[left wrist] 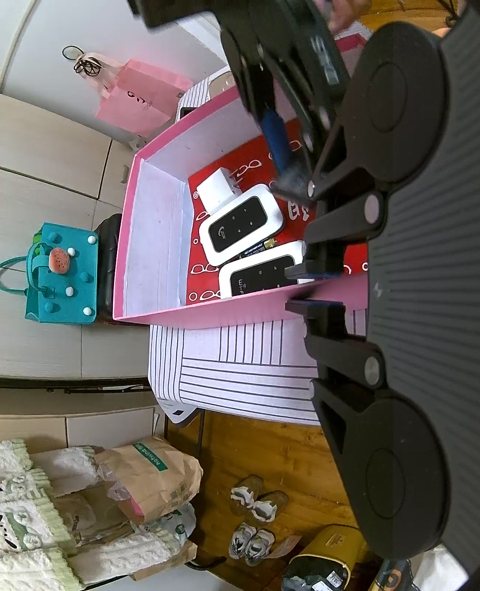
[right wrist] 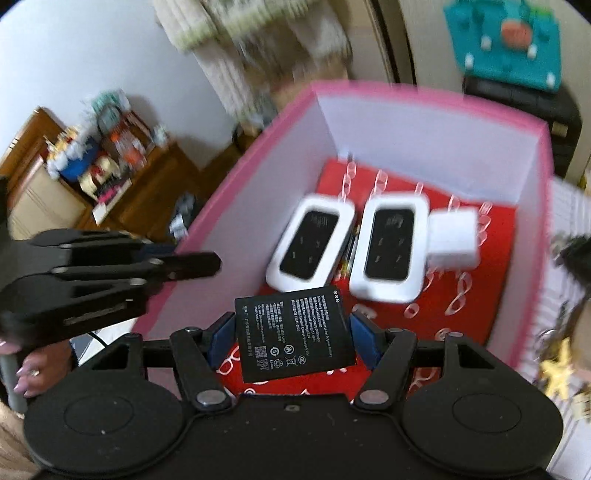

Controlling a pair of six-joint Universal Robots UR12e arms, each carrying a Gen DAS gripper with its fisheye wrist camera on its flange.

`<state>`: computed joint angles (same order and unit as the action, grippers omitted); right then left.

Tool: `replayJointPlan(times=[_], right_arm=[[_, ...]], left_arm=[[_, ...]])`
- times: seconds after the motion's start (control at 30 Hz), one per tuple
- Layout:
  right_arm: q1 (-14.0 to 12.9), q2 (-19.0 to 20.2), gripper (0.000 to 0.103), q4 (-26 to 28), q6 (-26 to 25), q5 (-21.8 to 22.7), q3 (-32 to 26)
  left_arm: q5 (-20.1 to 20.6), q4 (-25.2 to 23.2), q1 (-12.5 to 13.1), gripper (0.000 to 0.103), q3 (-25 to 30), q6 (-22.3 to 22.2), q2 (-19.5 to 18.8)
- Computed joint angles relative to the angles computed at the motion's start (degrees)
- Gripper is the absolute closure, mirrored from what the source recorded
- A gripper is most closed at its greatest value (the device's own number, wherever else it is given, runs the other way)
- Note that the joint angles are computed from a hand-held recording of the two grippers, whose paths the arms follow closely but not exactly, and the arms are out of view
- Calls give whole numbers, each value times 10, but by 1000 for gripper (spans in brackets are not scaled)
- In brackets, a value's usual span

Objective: Organize rigid objects
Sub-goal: 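Carry the black battery into the box and release it on the cloth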

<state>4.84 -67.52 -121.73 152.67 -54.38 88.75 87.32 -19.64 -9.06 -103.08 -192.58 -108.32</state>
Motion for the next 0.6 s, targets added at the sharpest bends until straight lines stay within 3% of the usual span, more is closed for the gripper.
replayJointPlan(times=[0.13, 0.23, 0.4, 0.6], right_arm=[[11, 24, 32, 94, 5, -11, -41], [16, 39, 32, 126, 29, -22, -59], [12, 53, 32, 127, 89, 5, -69], [13, 56, 32, 55, 145, 10, -54]], left_arm=[[2, 1, -1, 93, 1, 3, -1], [0, 2, 0, 93, 0, 6, -1], [-3, 1, 1, 93, 0, 8, 0], [-4, 1, 1, 93, -1, 6, 1]])
